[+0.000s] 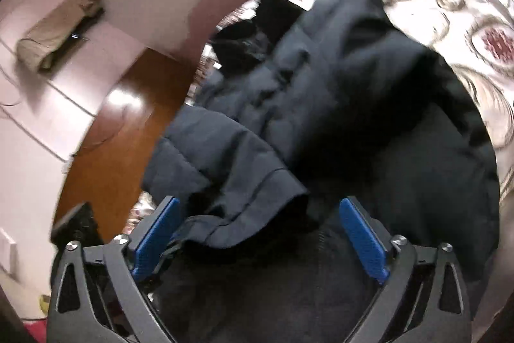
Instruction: Fold large clothes
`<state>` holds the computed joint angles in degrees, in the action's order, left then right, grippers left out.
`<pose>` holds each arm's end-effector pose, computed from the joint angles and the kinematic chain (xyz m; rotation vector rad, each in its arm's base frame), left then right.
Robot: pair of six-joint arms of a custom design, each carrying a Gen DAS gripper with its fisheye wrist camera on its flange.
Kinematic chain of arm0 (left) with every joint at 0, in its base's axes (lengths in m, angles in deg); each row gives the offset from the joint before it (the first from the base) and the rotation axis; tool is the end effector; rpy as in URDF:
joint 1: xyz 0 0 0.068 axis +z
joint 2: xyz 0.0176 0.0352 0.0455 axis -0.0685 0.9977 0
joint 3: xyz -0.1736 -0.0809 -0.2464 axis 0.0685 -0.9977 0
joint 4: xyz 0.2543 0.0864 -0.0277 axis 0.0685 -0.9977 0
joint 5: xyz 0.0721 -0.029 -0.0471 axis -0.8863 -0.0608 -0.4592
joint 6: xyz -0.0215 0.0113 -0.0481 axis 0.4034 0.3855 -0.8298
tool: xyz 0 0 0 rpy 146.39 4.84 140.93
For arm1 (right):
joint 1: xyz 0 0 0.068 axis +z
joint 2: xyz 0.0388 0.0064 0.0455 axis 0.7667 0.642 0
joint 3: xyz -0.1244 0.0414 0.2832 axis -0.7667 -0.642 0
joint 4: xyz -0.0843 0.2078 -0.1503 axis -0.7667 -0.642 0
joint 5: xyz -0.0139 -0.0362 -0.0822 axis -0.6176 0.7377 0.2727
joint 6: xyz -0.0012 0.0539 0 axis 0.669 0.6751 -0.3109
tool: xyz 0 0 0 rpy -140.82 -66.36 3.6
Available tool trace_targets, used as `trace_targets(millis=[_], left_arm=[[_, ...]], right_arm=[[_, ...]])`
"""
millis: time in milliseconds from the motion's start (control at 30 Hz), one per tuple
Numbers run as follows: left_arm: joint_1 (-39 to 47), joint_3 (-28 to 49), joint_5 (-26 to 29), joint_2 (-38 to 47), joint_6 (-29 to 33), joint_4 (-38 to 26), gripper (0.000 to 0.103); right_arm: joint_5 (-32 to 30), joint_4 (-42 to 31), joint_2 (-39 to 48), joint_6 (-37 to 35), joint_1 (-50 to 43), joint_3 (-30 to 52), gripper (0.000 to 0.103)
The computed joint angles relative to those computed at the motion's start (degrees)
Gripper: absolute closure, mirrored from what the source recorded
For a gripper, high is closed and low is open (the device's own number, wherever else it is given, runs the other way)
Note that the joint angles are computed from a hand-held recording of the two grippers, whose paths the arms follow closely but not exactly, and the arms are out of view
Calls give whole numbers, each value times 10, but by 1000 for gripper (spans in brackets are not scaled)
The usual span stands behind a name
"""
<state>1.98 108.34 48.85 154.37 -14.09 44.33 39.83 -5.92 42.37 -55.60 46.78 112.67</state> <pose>0.2807 0.0123 0.1119 0.7248 2.4346 -0.4055 0.2768 0.0026 0.0773 0.4450 2.2836 0.8938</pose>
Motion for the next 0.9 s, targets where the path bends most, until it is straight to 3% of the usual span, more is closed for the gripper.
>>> trace_targets(millis=[67, 133, 200, 233, 267, 433, 500, 600, 633, 667, 733, 800, 900], left_arm=[[12, 8, 8, 5, 20, -26, 96], [15, 20, 13, 18, 27, -36, 96], [24, 25, 19, 22, 32, -53, 95], [29, 27, 24, 24, 33, -59, 95], [34, 27, 28, 23, 35, -63, 95], [47, 18, 34, 21, 47, -62, 94], [52, 15, 36, 19, 53, -64, 88], [63, 11, 49, 7, 65, -85, 50], [69, 3, 55, -1, 68, -84, 25], [78, -16, 65, -20, 64, -61, 17], [91, -25, 83, -38, 81, -67, 17], [105, -26, 86, -56, 90, -83, 17], [143, -13, 101, -76, 102, -110, 17]], right_arm=[[35, -9, 6, -7, 23, 2, 27], [60, -12, 12, -3, 44, 6, 33], [67, -18, 13, 0, 56, 9, 47], [62, -29, 15, -1, 59, 15, 72], [62, -53, 13, 0, 63, 24, 80], [77, -87, 2, -9, 84, 31, 81], [74, -95, -1, -5, 85, 33, 81], [80, -114, -5, -7, 89, 41, 81], [82, -123, -9, -8, 92, 44, 81], [80, -128, -10, -12, 89, 47, 81], [84, -149, -17, -20, 92, 57, 82], [100, -161, -31, -36, 98, 53, 94], [146, -196, -89, -69, 105, 50, 97]])
